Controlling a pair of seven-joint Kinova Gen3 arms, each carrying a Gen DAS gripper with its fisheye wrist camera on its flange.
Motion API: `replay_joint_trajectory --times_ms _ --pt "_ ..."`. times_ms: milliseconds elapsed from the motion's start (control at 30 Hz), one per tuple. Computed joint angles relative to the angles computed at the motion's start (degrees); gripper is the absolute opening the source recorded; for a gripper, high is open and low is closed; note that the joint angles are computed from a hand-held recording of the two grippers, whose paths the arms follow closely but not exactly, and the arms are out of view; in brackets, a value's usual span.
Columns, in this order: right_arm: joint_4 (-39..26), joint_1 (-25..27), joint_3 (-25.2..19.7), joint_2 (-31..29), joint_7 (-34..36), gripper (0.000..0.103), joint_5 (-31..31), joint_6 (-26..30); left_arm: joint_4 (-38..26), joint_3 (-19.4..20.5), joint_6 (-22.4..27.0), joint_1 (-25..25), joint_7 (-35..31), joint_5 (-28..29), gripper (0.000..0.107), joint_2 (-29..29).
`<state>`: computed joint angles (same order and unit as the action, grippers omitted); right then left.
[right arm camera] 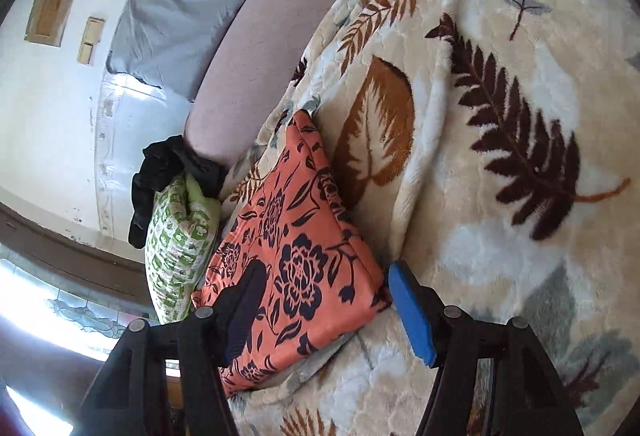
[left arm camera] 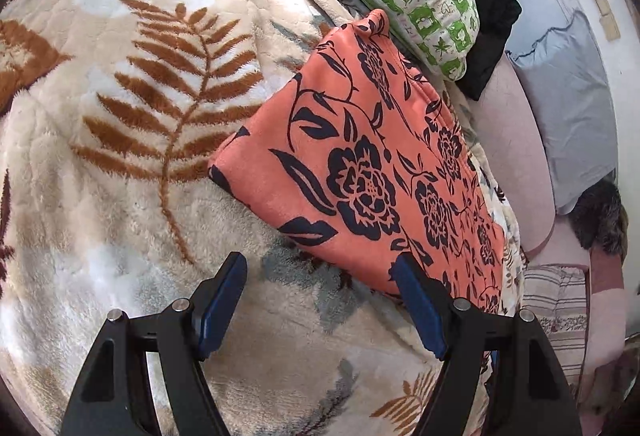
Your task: Fold small clothes
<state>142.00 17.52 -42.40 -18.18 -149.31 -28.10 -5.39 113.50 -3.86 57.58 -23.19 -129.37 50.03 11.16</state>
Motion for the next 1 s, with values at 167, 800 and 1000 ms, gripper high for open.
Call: replay_joint_trajectory --times_ms 167,800,1000 --pt "1.6 -7.4 4.7 9.3 0.5 0.067 -1.6 -8.8 -0.1 0.3 -1.4 -1.1 -1.2 4.5 0.077 2.2" --pt "-2.0 -6.6 -5.3 18.6 25.6 0.061 -23.5 -17.5 3.8 2.2 -9.3 0.4 -10.7 16.4 0.063 2.0" --pt "-3.1 -17.7 2.3 17.7 39.6 0.037 -29.4 -22.6 5.5 2.9 -18.9 5.6 -15.8 18.1 0.033 -1.4"
